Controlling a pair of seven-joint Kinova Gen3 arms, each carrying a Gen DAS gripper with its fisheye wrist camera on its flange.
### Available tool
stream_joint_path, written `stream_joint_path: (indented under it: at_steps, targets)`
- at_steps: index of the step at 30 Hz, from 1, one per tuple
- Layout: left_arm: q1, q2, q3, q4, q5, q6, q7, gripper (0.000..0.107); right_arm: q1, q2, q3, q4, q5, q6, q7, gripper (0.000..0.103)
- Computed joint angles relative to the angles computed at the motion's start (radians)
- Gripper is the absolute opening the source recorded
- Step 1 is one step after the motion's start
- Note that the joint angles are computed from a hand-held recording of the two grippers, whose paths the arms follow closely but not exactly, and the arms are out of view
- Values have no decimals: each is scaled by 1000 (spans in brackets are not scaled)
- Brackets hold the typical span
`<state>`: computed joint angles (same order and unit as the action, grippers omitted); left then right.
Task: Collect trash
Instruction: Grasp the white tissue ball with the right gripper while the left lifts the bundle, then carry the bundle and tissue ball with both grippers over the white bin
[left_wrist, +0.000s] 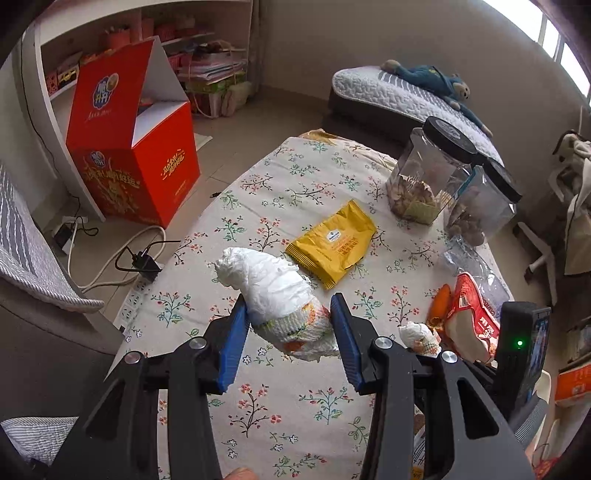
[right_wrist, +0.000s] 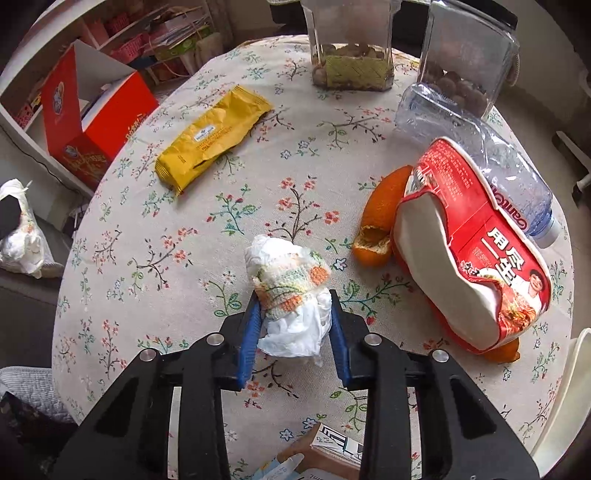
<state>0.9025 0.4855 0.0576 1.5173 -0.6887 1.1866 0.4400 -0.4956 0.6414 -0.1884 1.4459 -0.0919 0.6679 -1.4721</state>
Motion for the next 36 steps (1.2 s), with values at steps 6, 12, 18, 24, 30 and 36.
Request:
stream_joint_path:
  at_steps: [6,12,18,24,30,36]
  targets:
    - [33,21,-9,-44,-46,72,0,45,98,-99,-85,102,-99,-147,96,32]
    - [70,53,-16,-102,-100,144,-18,45,133,-158,-107,176,-148,-289,125,32]
    - [98,86,-26,-155,-139,192,-45,45,155,-201,-117,239,-152,-397,116,32]
    - [130,120,-42,-212,-175,229,-70,45,160,-242,-124,304,-115,-501,92,32]
    - [167,160,-65,-282,-217,272,-101,45,152,-291,-104,378,-57,-617,43,33]
    - [198,203,-90,-361,-248,298,-138,45,106,-340,-30,441,8,-709,-26,33]
